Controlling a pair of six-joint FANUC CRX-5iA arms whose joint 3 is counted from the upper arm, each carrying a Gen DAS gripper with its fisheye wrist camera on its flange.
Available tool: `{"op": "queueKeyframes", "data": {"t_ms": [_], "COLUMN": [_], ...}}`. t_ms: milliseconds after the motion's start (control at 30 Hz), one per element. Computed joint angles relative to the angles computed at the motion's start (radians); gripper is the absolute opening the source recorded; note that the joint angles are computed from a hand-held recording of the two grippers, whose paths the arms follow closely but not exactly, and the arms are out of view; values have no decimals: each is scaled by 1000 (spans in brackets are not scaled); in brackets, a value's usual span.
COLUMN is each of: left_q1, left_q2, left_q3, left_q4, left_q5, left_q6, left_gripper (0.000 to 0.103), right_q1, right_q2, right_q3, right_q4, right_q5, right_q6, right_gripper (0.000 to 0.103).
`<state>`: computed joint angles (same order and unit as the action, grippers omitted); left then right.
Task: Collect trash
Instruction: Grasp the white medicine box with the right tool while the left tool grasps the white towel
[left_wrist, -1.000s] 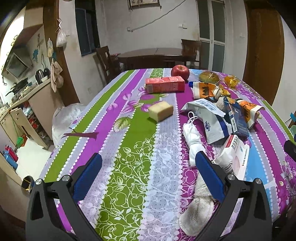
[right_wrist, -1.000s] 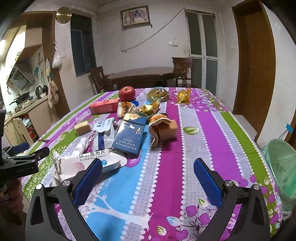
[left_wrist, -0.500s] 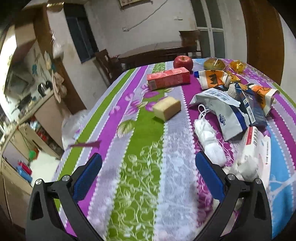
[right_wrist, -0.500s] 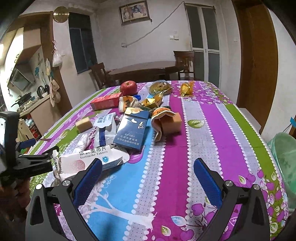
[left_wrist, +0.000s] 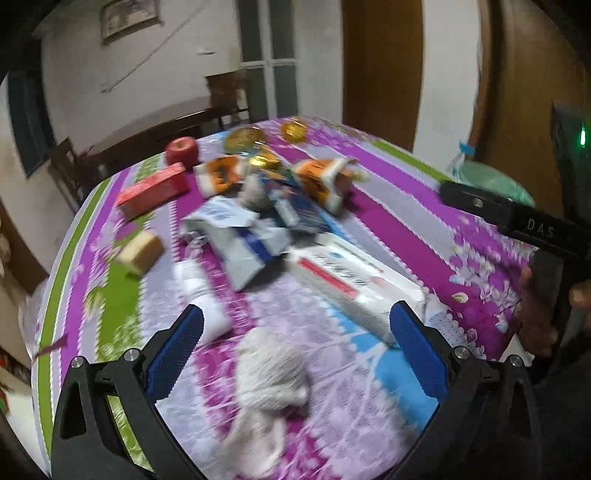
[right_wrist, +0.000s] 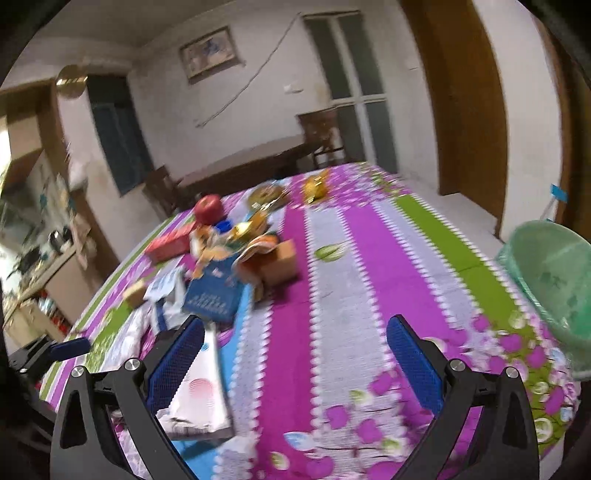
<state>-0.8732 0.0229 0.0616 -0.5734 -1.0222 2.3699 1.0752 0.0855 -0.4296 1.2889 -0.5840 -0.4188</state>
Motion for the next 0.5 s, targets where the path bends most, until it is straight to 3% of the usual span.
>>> {"op": "queueKeyframes", "data": {"t_ms": [167, 333, 500], "left_q1": [-12, -48, -73], "left_q2": [-144, -211, -216], "left_q3": [-120, -182, -217], "left_q4": [-66, -87, -101], "left_q5": [-52, -92, -38], "left_q6": [126, 165, 160], "left_gripper": [97, 97, 97], "right_q1": [-5, 18, 45], "right_q2": [-5, 13, 45], "right_q3": [-1, 12, 61], "right_q4": [-14, 2, -93], "right_q5": [31, 64, 157], "right_q6": [54, 162, 354], "right_gripper": [99, 99, 99]}}
